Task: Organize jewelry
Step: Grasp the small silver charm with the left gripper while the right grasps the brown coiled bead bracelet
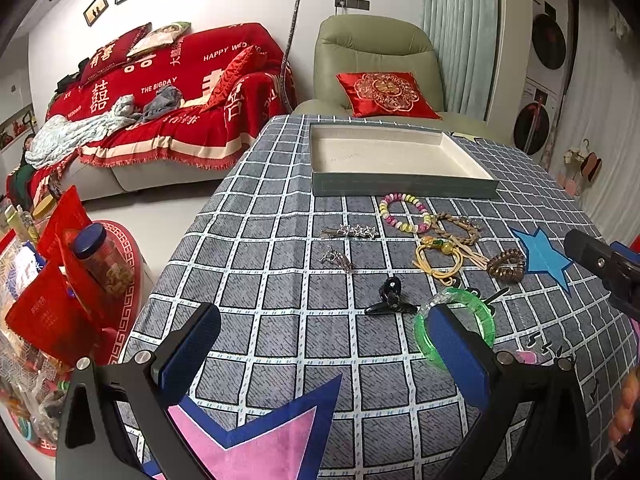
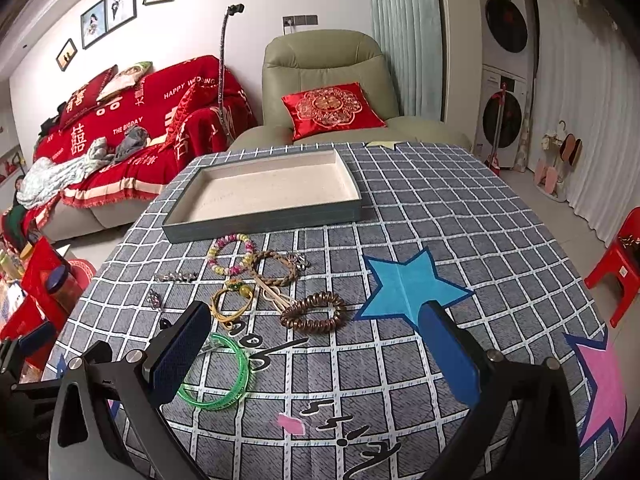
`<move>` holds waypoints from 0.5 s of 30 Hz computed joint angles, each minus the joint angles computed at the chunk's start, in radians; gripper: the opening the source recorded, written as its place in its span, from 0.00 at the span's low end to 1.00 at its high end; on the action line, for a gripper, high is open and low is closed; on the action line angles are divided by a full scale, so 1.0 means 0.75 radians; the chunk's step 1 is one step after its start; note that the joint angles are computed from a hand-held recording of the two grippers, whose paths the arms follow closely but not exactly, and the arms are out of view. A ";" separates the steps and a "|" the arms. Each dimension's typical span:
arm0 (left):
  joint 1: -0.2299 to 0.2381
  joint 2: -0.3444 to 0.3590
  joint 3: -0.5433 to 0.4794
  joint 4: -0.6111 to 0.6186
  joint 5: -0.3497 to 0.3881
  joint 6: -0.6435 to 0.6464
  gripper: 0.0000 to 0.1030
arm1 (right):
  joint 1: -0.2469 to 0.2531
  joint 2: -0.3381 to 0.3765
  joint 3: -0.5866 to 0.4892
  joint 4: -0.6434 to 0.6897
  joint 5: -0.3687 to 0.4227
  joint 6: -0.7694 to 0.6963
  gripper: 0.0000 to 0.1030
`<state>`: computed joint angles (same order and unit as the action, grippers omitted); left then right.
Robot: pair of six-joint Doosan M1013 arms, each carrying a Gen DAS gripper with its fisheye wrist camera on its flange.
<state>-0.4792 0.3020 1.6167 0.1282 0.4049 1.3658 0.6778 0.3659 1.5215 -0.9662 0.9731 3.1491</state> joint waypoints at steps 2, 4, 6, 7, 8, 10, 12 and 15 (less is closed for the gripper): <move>0.008 0.014 -0.021 -0.052 0.031 0.049 1.00 | -0.006 0.000 0.002 0.025 -0.003 -0.004 1.00; 0.014 0.036 -0.050 -0.076 0.075 0.065 1.00 | -0.018 0.000 0.004 0.062 -0.007 -0.022 1.00; 0.022 0.059 -0.081 -0.107 0.114 0.088 1.00 | -0.029 0.002 0.002 0.105 0.001 -0.046 1.00; 0.029 0.071 -0.096 -0.138 0.132 0.112 1.00 | -0.041 0.000 0.004 0.129 -0.001 -0.059 1.00; 0.035 0.084 -0.114 -0.164 0.152 0.129 1.00 | -0.046 0.002 0.003 0.152 0.002 -0.068 1.00; 0.049 0.115 -0.157 -0.240 0.194 0.184 1.00 | -0.065 0.001 0.006 0.207 -0.005 -0.087 1.00; 0.062 0.141 -0.194 -0.313 0.231 0.242 1.00 | -0.085 -0.001 0.014 0.254 -0.023 -0.096 1.00; 0.072 0.176 -0.243 -0.367 0.271 0.293 1.00 | -0.114 0.001 0.022 0.317 -0.045 -0.124 1.00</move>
<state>-0.4250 0.4343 1.4344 -0.1474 0.6078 1.5856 0.5925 0.3664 1.5380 -0.7287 0.9393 3.0559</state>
